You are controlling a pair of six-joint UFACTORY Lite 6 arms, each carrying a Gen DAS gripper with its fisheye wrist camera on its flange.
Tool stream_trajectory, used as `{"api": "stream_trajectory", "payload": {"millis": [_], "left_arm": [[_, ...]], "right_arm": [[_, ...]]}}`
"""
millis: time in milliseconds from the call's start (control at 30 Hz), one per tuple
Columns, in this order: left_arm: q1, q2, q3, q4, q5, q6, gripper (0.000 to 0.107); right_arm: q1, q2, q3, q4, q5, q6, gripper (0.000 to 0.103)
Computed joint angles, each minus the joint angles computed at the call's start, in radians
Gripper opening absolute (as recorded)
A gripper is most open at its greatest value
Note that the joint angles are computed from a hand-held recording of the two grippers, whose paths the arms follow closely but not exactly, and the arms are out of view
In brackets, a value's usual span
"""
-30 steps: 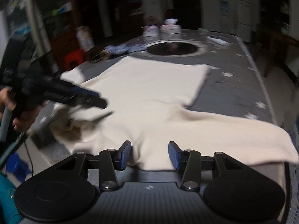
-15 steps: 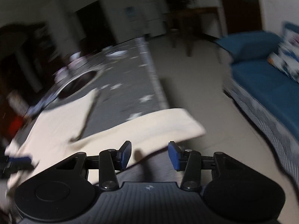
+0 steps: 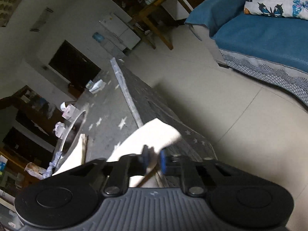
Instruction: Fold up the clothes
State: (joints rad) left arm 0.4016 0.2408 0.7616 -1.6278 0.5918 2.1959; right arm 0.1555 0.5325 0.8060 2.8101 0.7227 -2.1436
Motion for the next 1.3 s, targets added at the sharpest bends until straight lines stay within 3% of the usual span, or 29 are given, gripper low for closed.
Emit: {"api": "stream_trajectory", "payload": {"millis": [333, 600, 1033, 1133, 1300], "left_arm": [[0.021, -0.002, -0.008, -0.012, -0.009, 0.013, 0.058], [0.134, -0.034, -0.025, 0.016, 0.029, 0.003, 0.061], [0.437, -0.049, -0.003, 0.096, 0.148, -0.013, 0.064], [0.495, -0.035, 0.016, 0.111, 0.169, -0.018, 0.065], [0.555, 0.016, 0.07, 0.115, 0.17, -0.043, 0.065]], "right_arm": [[0.033, -0.179, -0.044, -0.073, 0.011, -0.017, 0.002], [0.174, -0.216, 0.122, -0.195, -0.08, 0.034, 0.002], [0.467, 0.078, 0.636, -0.486, -0.307, 0.257, 0.002], [0.517, 0.161, 0.746, -0.62, -0.346, 0.382, 0.002], [0.58, 0.316, 0.941, -0.992, -0.39, 0.719, 0.003]]}}
